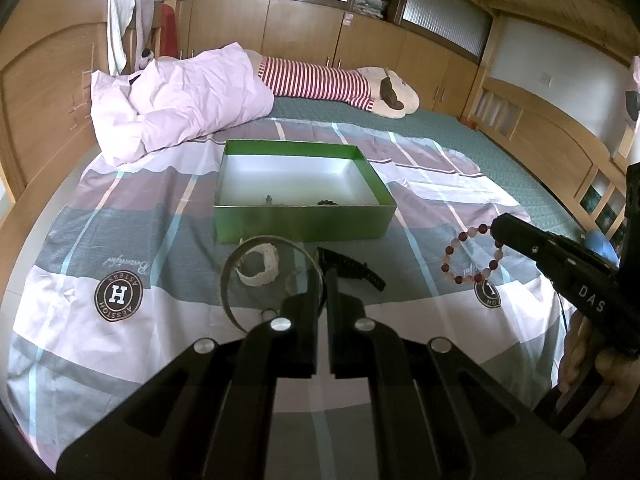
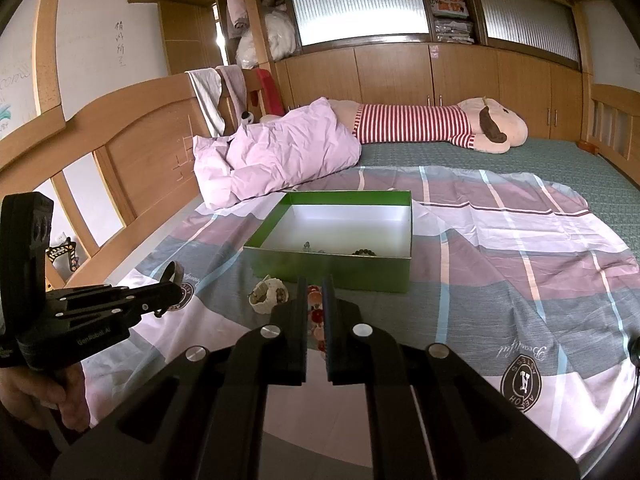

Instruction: Organize jewelry

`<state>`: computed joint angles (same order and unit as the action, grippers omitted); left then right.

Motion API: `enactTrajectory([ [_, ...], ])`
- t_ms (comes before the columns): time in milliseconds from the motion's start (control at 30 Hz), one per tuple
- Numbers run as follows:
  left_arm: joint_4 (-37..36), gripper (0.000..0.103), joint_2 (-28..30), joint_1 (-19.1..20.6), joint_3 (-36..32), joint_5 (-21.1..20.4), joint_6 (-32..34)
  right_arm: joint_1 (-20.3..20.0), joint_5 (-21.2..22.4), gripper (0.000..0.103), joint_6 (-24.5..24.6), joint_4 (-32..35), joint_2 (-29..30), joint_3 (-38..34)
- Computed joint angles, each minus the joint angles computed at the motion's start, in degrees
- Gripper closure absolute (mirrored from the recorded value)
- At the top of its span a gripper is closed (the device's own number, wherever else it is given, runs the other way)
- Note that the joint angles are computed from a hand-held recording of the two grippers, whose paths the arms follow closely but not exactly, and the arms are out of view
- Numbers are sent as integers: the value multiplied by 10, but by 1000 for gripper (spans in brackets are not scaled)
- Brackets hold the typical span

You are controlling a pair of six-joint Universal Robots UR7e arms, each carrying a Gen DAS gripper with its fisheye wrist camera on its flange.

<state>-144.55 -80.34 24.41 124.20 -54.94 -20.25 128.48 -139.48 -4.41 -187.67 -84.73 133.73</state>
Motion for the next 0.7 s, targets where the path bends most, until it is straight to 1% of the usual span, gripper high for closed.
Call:
enactTrajectory([
  [267, 2, 99, 15, 6, -10, -4, 1, -10, 6, 96, -9, -4, 2, -5],
  [367, -5, 99, 32, 12, -22, -3, 5, -17, 5, 96, -28, -22, 15, -14],
  [467, -22, 99, 59, 21, -43, 9, 16, -29, 10, 96, -49, -42, 32, -27],
  [567, -40, 99, 90, 29, -68, 21, 37, -45, 17, 96, -82, -67, 55, -49],
  [633, -54, 99, 116, 40, -91, 27, 51, -61, 29, 96, -84, -63, 63, -63],
  [700, -63, 99, 138, 53, -115, 22, 57, -73, 41, 96, -89, -69, 72, -75],
])
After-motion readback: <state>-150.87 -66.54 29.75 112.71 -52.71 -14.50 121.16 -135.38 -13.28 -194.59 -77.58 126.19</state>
